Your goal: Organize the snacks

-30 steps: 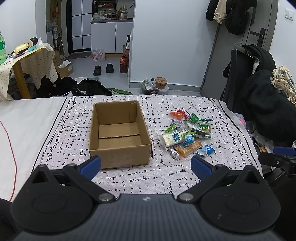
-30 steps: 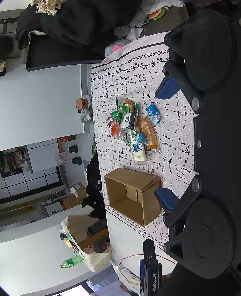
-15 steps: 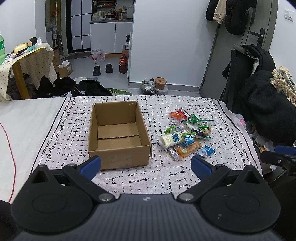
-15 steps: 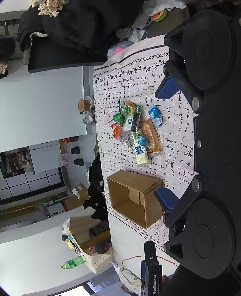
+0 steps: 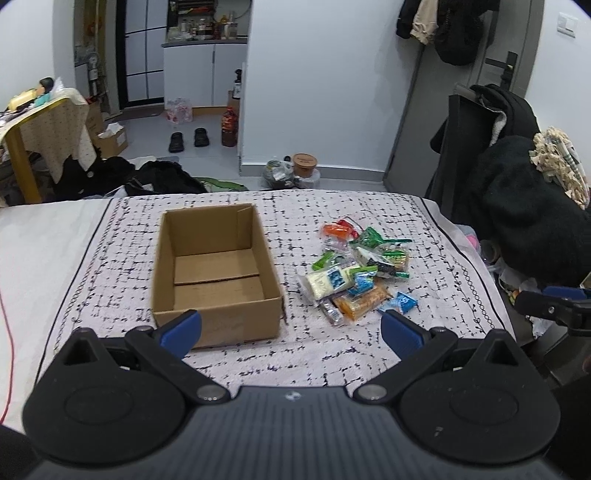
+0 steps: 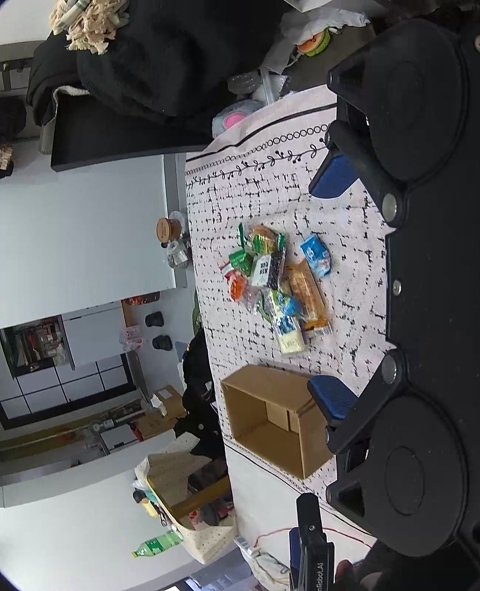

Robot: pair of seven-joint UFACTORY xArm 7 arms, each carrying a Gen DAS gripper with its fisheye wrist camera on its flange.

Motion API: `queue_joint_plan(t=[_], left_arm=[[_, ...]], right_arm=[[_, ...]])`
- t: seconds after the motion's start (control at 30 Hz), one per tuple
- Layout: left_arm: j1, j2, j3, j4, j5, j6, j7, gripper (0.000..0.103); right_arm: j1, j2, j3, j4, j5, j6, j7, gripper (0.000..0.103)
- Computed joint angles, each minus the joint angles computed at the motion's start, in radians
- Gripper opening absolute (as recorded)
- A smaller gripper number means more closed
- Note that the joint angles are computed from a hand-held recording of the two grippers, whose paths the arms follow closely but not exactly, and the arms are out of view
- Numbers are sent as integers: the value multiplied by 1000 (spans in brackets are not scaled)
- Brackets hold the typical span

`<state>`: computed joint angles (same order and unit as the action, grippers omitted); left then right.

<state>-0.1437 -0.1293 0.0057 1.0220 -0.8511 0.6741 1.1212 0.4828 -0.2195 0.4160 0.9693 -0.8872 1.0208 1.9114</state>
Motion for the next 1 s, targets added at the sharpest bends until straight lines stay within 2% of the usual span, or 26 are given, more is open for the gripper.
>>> queue_joint_plan(t=[0.6,0.8,1.0], left_arm=[[-15,112,-61,77,-28,10,13,101],[-12,169,-88,115,-35,23,6,94],[-9,224,-117,155,-39,23,1,89]], right_arm=[[-70,-39,-34,-94,7,-88,3,103],[-106,-34,-56,-119,-6,-154,-10,102],[-137,-6,-80,-123,-10,-218,-36,97]])
